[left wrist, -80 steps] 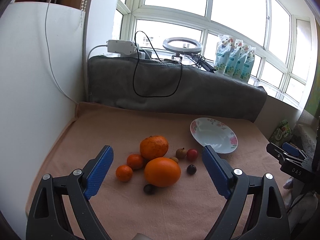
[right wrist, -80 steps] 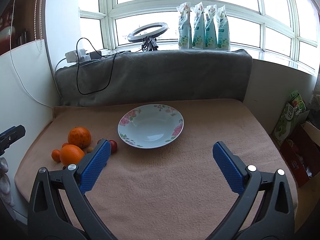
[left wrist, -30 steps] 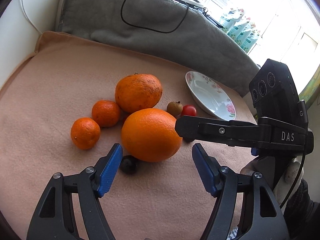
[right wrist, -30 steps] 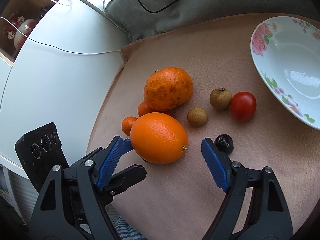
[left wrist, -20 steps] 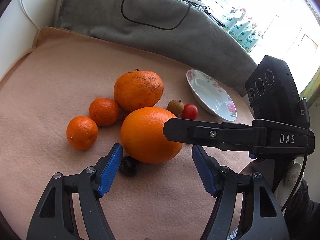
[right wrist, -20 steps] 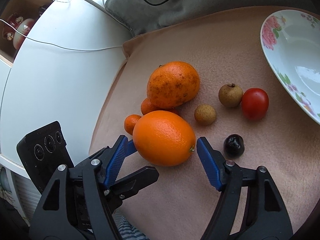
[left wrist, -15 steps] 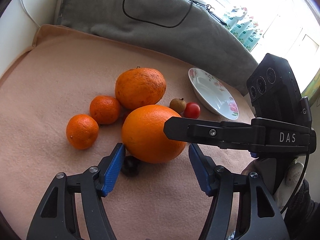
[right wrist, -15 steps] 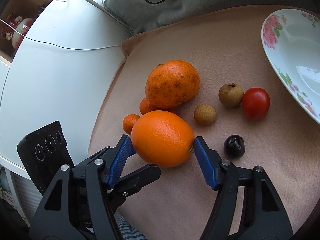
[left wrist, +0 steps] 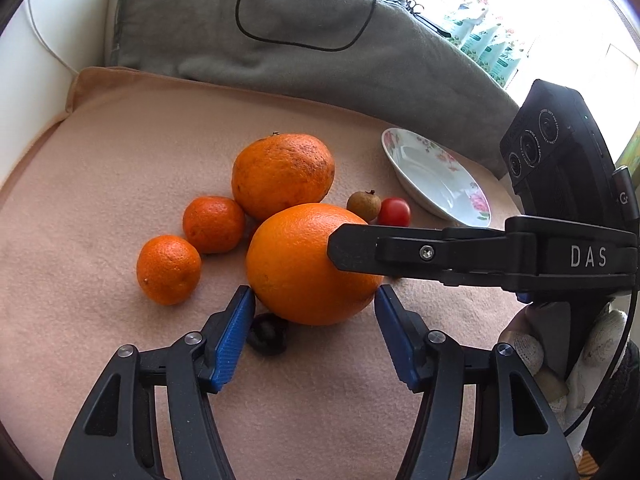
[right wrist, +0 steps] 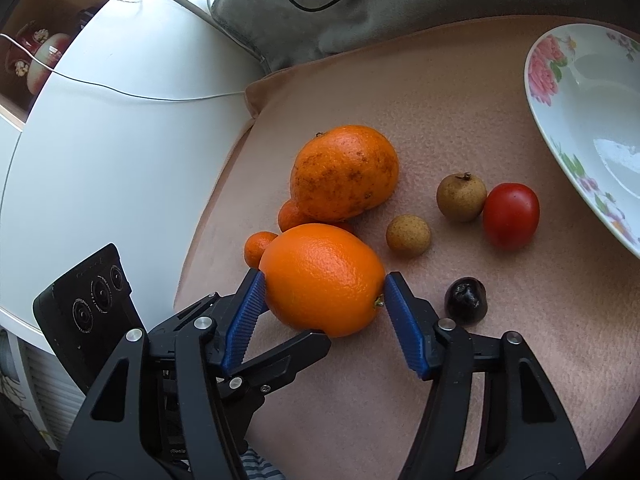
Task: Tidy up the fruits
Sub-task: 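Lift the held orange with the right gripper and carry it toward the bowl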
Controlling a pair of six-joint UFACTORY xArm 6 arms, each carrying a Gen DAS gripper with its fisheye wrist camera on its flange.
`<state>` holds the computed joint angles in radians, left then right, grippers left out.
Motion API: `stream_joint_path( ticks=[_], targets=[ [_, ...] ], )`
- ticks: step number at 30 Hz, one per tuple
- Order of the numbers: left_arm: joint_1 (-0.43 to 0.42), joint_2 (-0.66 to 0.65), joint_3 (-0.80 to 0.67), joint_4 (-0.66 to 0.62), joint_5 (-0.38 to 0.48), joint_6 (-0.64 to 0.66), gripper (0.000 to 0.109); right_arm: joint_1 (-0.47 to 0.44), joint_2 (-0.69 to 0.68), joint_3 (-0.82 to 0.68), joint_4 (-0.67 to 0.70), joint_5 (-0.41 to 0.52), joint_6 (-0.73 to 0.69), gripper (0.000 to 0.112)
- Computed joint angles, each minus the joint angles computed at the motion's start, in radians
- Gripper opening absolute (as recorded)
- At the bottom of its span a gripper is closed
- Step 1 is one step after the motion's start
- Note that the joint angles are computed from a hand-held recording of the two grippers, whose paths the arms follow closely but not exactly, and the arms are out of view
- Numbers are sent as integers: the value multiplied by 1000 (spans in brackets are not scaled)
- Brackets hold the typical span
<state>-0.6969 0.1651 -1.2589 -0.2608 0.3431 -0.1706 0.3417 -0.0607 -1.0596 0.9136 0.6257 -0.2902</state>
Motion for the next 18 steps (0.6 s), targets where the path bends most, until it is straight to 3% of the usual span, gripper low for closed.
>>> stream_joint_path(
  ticks=[18],
  targets=[
    [-33,-3,-32,75,-18,-44,62,-3,-78,52,-27,-55,-5,64]
  ],
)
